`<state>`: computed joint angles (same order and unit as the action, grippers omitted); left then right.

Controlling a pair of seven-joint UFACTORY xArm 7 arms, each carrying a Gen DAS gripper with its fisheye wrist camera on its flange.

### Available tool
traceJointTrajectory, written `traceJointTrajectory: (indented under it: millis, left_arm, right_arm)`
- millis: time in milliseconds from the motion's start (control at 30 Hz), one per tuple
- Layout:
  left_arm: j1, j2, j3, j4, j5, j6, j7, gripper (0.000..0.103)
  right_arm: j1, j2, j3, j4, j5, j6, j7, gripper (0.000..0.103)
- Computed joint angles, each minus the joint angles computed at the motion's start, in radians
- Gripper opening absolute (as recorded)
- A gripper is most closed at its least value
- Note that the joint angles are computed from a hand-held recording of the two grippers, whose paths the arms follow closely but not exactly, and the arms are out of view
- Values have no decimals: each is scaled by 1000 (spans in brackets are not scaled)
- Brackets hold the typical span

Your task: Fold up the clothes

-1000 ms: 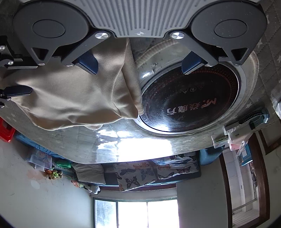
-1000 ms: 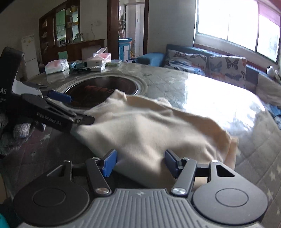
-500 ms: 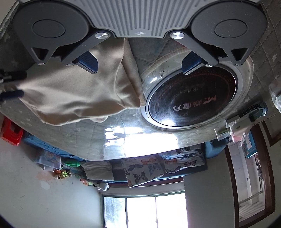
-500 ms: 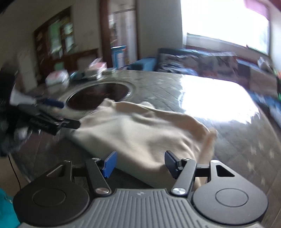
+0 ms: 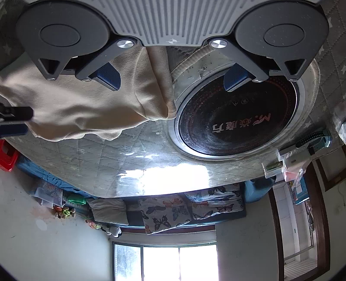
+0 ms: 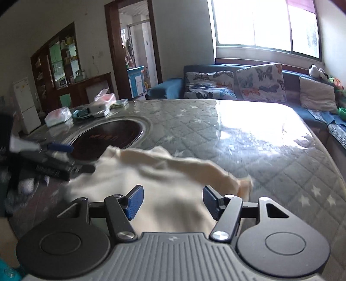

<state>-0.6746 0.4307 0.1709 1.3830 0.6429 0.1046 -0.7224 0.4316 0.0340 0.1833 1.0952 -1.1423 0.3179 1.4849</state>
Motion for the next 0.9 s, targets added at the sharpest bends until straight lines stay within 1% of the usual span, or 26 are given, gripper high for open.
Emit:
traceJointTrajectory:
  millis: [33, 100, 133, 167, 300, 333, 367, 400, 433, 500, 600, 633, 700, 767, 800, 900]
  left_arm:
    - [-8, 7, 9, 8, 5, 10, -5, 103]
    - [12, 18, -12, 19, -7, 22, 16, 103]
    - [24, 22, -24, 23, -17, 25, 29, 103]
    - [25, 26, -23, 27, -20, 26, 33, 103]
    - [44, 36, -39, 40, -52, 28, 57, 103]
    - [50, 38, -44, 43, -63, 26, 66, 103]
    - [39, 44, -32, 53, -63, 27, 60, 103]
    - [30, 51, -21, 63, -62, 28, 55, 103]
    - [33, 60, -26, 80, -71, 37, 61, 103]
    - [24, 81, -18, 116, -77, 56, 58, 103]
    - [14, 124, -5, 180, -77, 95, 54, 103]
    - [16, 140, -9, 206, -81, 125, 58, 103]
    - [35, 157, -27, 234, -96, 143, 70, 103]
    - [47, 168, -36, 255, -108, 161, 76, 103]
    - [52, 166, -40, 254, -112, 159, 79, 103]
    - [63, 135, -42, 205, -106, 109, 89, 103]
  right_arm:
    - [-7, 23, -6, 21, 15, -8, -17, 62]
    - [-12, 72, -24, 59, 51, -25, -49, 62]
    - [-15, 95, -31, 71, 104, -28, -95, 62]
    - [-12, 108, -43, 76, 131, -30, -112, 62]
    - [15, 126, -88, 85, 163, -26, -102, 62]
    - [24, 121, -96, 88, 150, -20, -91, 62]
    - [33, 115, -100, 92, 128, -14, -79, 62]
    - [38, 114, -100, 98, 116, -3, -76, 62]
    - [42, 121, -97, 114, 115, 20, -89, 62]
    - [49, 148, -90, 159, 130, 65, -126, 62]
    - [59, 214, -93, 236, 198, 107, -196, 62]
    - [66, 235, -97, 261, 228, 133, -222, 62]
    - [82, 276, -104, 313, 288, 197, -274, 62]
    - [93, 290, -122, 326, 316, 198, -290, 62]
    - [103, 288, -133, 327, 314, 201, -284, 62]
    - [127, 260, -150, 312, 275, 198, -273, 62]
